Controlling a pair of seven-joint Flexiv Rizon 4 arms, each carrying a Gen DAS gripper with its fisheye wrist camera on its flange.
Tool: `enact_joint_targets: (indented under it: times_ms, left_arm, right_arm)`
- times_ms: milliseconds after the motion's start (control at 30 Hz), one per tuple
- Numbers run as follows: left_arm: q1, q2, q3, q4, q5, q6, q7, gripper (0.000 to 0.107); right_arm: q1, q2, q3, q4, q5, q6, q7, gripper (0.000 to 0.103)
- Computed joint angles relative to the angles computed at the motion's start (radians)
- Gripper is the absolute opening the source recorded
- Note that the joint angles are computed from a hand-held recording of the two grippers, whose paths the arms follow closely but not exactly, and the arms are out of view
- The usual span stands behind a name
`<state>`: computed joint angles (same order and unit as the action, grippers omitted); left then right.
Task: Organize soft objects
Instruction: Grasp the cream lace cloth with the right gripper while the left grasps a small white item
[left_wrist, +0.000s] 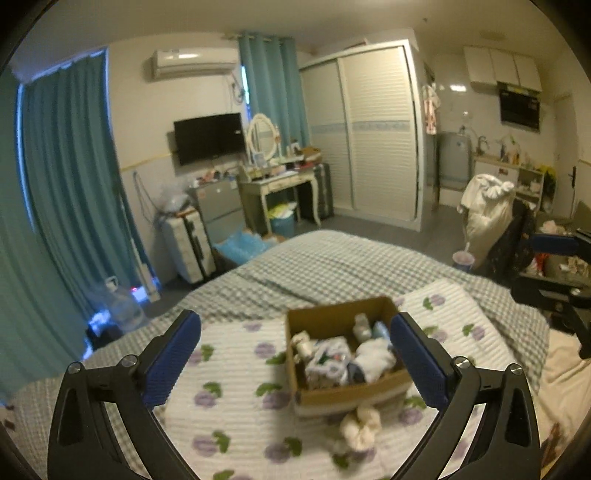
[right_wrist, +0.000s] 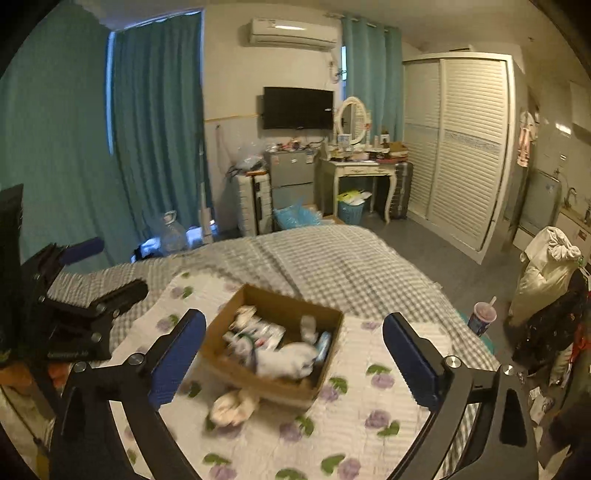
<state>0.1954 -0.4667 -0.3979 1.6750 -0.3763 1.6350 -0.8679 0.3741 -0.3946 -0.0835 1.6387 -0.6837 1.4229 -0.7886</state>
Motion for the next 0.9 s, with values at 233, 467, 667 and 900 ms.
enact_joint_targets:
  times_ms: [233, 467, 667, 900]
  left_arm:
    - [0.049, -0.004, 0.005, 0.154, 0.061, 0.086, -0.025, 0.103]
    - [0.051, -0.143, 0.04, 0.163, 0.106, 0.146, -0.155, 0.103]
    - [0.047, -0.241, 0.052, 0.101, 0.176, 0.132, -0.212, 0.103]
    - [0.02, -0.283, 0.123, 0.052, 0.165, 0.065, -0.276, 0.102]
  right_arm:
    - [0.126, 0.015, -0.136, 0.17, -0.182, 0.146, 0.241, 0.098]
    - [0.259, -0.172, -0.302, 0.162, -0.194, 0.226, 0.348, 0.098]
    - [0.178, -0.324, -0.17, 0.057, -0.061, 0.223, 0.261, 0.098]
    - [0.112, -0.443, -0.05, -0.073, 0.052, 0.162, 0.178, 0.096]
